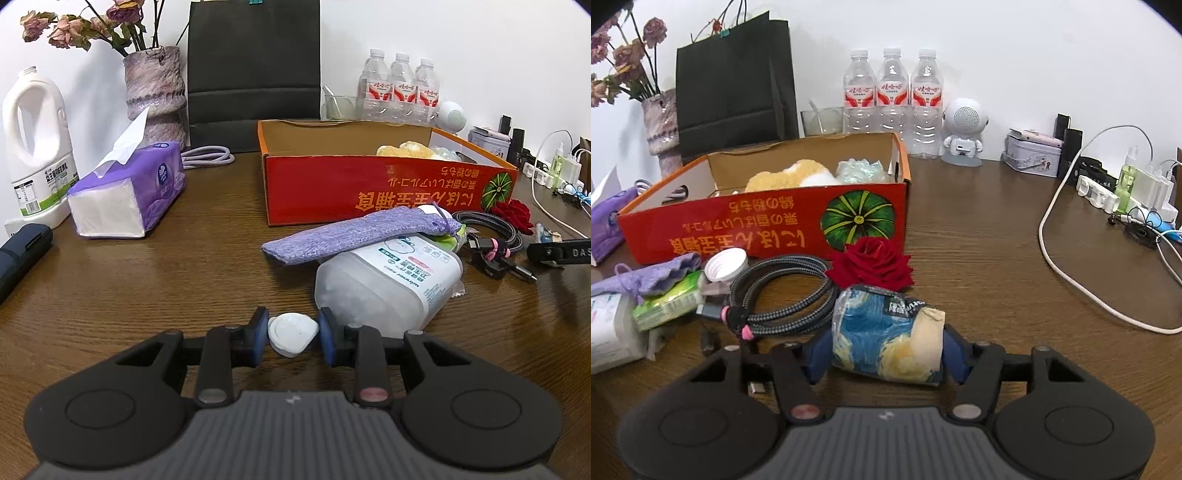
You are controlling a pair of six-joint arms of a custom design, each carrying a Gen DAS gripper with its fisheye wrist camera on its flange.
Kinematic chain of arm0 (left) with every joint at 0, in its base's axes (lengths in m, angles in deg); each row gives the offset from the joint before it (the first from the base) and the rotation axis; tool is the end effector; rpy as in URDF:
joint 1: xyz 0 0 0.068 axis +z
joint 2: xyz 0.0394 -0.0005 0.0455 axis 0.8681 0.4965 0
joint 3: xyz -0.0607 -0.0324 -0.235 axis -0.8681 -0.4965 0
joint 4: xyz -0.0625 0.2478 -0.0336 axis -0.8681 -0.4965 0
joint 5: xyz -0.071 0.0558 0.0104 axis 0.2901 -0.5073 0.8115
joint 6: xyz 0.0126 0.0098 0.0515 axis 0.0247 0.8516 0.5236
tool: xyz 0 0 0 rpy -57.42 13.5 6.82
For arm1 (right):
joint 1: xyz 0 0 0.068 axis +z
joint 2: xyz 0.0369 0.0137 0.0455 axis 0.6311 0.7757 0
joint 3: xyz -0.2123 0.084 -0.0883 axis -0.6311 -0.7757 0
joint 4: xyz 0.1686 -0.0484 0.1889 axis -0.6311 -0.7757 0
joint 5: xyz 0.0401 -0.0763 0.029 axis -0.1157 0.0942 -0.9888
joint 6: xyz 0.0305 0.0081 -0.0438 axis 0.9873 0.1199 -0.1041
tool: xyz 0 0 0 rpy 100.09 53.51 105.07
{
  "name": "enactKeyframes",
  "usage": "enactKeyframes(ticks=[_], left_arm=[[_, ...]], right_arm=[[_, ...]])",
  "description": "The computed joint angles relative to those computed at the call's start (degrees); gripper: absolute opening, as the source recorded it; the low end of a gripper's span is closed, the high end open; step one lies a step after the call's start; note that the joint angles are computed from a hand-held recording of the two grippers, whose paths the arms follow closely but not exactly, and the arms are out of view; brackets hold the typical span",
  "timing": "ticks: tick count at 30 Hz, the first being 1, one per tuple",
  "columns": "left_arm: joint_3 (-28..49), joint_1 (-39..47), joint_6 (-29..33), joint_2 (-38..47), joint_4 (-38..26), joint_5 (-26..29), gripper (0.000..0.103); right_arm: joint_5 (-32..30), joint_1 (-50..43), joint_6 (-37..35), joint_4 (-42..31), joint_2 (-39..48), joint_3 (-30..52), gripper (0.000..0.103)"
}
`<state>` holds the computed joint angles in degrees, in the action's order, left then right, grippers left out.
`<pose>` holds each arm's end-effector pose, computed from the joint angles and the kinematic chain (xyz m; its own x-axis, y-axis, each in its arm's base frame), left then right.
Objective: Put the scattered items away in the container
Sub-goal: 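Grasp the blue-patterned snack pouch with the right tool while the left tool grasps the white lid, then carry the pouch and white lid over the box and release both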
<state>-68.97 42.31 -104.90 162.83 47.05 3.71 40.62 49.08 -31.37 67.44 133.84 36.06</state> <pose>0.2063 -0.0523 0.0965 -0.5934 -0.0874 -0.8001 -0.1730 0.9847 0.0207 0.3517 0.0650 0.0774 -0.6125 -0.1334 -0.7791 -0.2562 0.9660 0.0360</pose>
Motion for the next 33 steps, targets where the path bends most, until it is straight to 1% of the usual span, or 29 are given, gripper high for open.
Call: enactKeyframes(ticks=[4, 6, 8, 9, 16, 19, 24, 27, 30, 33], left_arm=[[0.0, -0.3, -0.4, 0.0, -0.1, -0.4, 0.030], [-0.8, 1.3, -0.5, -0.7, 1.0, 2.3, 0.032], [-2.2, 4.1, -1.0, -1.9, 2.7, 6.3, 0.034], [-2.4, 4.8, -0.9, -2.1, 3.0, 7.2, 0.034], [-0.9, 1.6, -0.1, -0.9, 1.1, 2.8, 0.033], [-0.5, 0.5, 0.5, -0.3, 0.7, 1.2, 0.029], [-1.3, -0.1, 2.4, -1.4, 0.8, 1.2, 0.029], [-2.2, -1.1, 3.3, -2.7, 1.3, -0.3, 0.029], [-3.0, -1.2, 3.7, -6.2, -0.3, -0.1, 0.029], [-3.5, -0.1, 4.0, -12.7, -3.9, 1.6, 0.029]], right_arm=[[-1.0, -0.5, 0.2, 1.9, -1.8, -2.8, 0.056], [-1.2, -0.8, 0.3, 2.5, -2.3, -3.8, 0.057], [-1.2, -0.9, 0.6, 2.7, -2.6, -4.3, 0.057], [-1.3, -0.9, 0.7, 2.7, -2.7, -4.5, 0.057], [-1.2, -0.7, 0.6, 2.7, -3.3, -5.2, 0.058], [-1.3, -0.7, 0.3, 2.7, -3.5, -5.4, 0.058], [-1.3, -0.6, -0.2, 3.2, -4.0, -6.1, 0.057], [-1.4, -0.7, -0.4, 4.1, -4.5, -6.8, 0.057], [-1.6, -1.0, -0.8, 5.0, -5.4, -7.6, 0.056], [-2.3, -1.4, -1.2, 5.7, -7.0, -8.3, 0.056]])
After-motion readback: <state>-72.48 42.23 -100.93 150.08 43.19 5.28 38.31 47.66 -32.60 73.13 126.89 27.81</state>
